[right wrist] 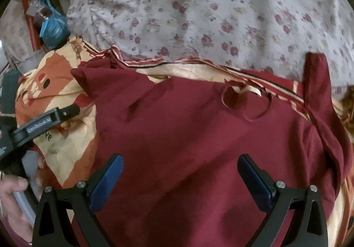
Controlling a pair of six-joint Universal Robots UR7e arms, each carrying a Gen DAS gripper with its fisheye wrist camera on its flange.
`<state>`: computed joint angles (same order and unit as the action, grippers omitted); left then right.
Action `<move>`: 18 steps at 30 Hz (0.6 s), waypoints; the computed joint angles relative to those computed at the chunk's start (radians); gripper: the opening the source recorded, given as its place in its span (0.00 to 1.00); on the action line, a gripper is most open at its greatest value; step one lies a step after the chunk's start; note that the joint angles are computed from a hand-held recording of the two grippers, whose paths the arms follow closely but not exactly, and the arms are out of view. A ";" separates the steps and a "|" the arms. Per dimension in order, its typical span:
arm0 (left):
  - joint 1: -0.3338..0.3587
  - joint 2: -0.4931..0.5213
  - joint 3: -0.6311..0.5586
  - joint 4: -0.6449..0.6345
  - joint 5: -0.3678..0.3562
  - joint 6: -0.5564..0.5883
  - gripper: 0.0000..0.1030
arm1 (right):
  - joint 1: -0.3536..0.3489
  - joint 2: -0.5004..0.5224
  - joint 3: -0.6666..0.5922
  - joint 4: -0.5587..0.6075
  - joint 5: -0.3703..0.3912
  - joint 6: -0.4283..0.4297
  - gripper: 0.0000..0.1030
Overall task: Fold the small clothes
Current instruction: 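Grasp a sleeve with the left gripper, fold it across the body, release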
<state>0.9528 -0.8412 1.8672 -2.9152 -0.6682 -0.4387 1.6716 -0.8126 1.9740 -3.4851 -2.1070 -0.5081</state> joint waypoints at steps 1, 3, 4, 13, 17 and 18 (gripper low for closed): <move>0.003 -0.008 -0.017 0.027 -0.008 -0.004 0.99 | 0.002 0.001 -0.012 0.021 0.010 -0.002 0.99; 0.017 -0.011 -0.056 0.026 -0.019 0.015 0.99 | 0.010 0.013 -0.043 0.064 0.037 -0.015 0.99; 0.028 -0.005 -0.092 0.042 -0.013 0.026 0.99 | 0.016 0.027 -0.062 0.073 0.043 -0.031 0.99; 0.128 0.108 -0.382 0.226 -0.039 0.053 0.99 | 0.048 0.134 -0.192 0.150 0.046 -0.077 0.99; 0.175 0.143 -0.450 0.325 -0.089 0.051 0.56 | 0.035 0.111 -0.166 0.189 0.067 -0.050 0.99; 0.184 0.145 -0.459 0.356 -0.111 0.038 0.46 | 0.032 0.105 -0.158 0.191 0.067 -0.045 0.99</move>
